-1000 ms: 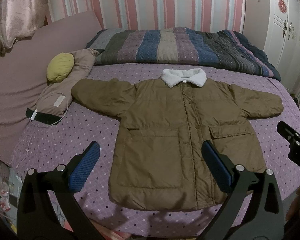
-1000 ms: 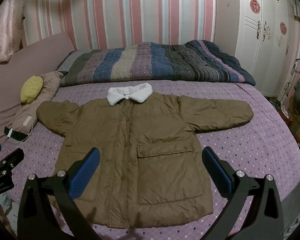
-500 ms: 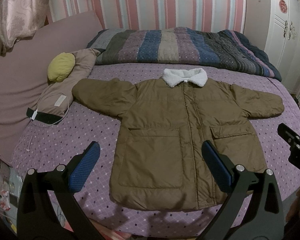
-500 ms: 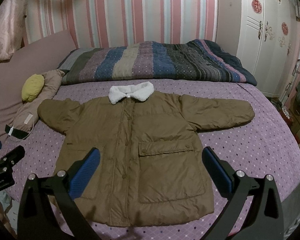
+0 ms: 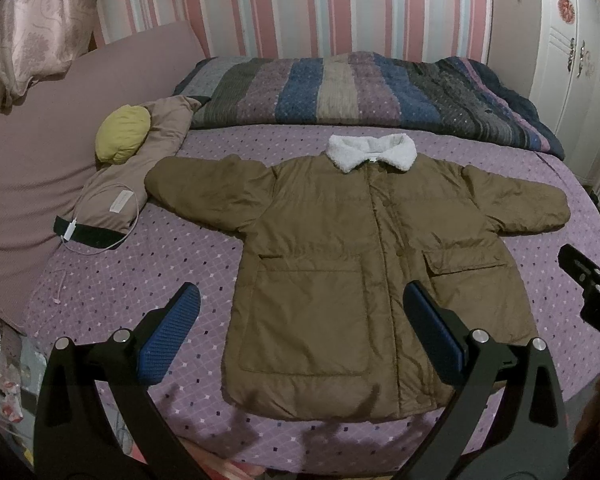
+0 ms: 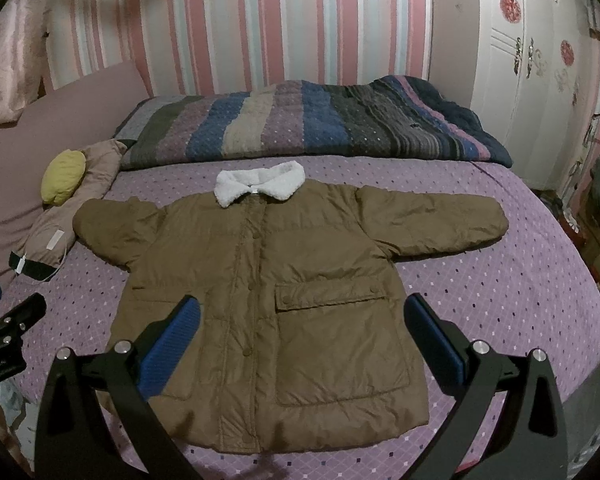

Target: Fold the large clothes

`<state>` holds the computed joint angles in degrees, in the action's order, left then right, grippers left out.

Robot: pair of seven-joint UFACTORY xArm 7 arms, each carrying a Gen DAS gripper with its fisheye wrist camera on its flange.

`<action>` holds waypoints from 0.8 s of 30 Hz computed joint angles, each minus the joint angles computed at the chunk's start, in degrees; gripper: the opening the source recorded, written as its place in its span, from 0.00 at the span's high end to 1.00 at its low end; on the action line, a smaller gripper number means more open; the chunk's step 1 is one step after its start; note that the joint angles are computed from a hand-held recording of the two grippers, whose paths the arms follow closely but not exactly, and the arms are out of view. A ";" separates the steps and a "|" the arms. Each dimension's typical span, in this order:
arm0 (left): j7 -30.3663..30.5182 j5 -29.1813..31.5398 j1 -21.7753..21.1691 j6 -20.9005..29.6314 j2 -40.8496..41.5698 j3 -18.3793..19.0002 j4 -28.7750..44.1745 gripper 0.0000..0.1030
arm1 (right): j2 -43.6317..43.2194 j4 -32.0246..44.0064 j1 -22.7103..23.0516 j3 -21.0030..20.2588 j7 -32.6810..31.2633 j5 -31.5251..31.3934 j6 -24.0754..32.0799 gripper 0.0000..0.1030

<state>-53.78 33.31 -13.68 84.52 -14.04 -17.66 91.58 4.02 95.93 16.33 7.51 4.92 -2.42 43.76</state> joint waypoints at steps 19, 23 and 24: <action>0.14 -0.58 0.20 0.26 0.33 0.68 -0.12 0.03 | 1.01 0.29 -0.08 -0.24 1.12 -0.28 0.14 0.01; 0.46 -1.15 0.39 -0.17 0.08 1.22 -0.53 0.03 | 1.11 0.32 0.04 -0.21 0.91 -0.72 -0.20 0.01; 0.55 -1.11 0.48 -0.17 0.08 1.23 -0.54 0.03 | 1.29 0.65 0.01 -0.21 0.74 -0.60 0.03 0.01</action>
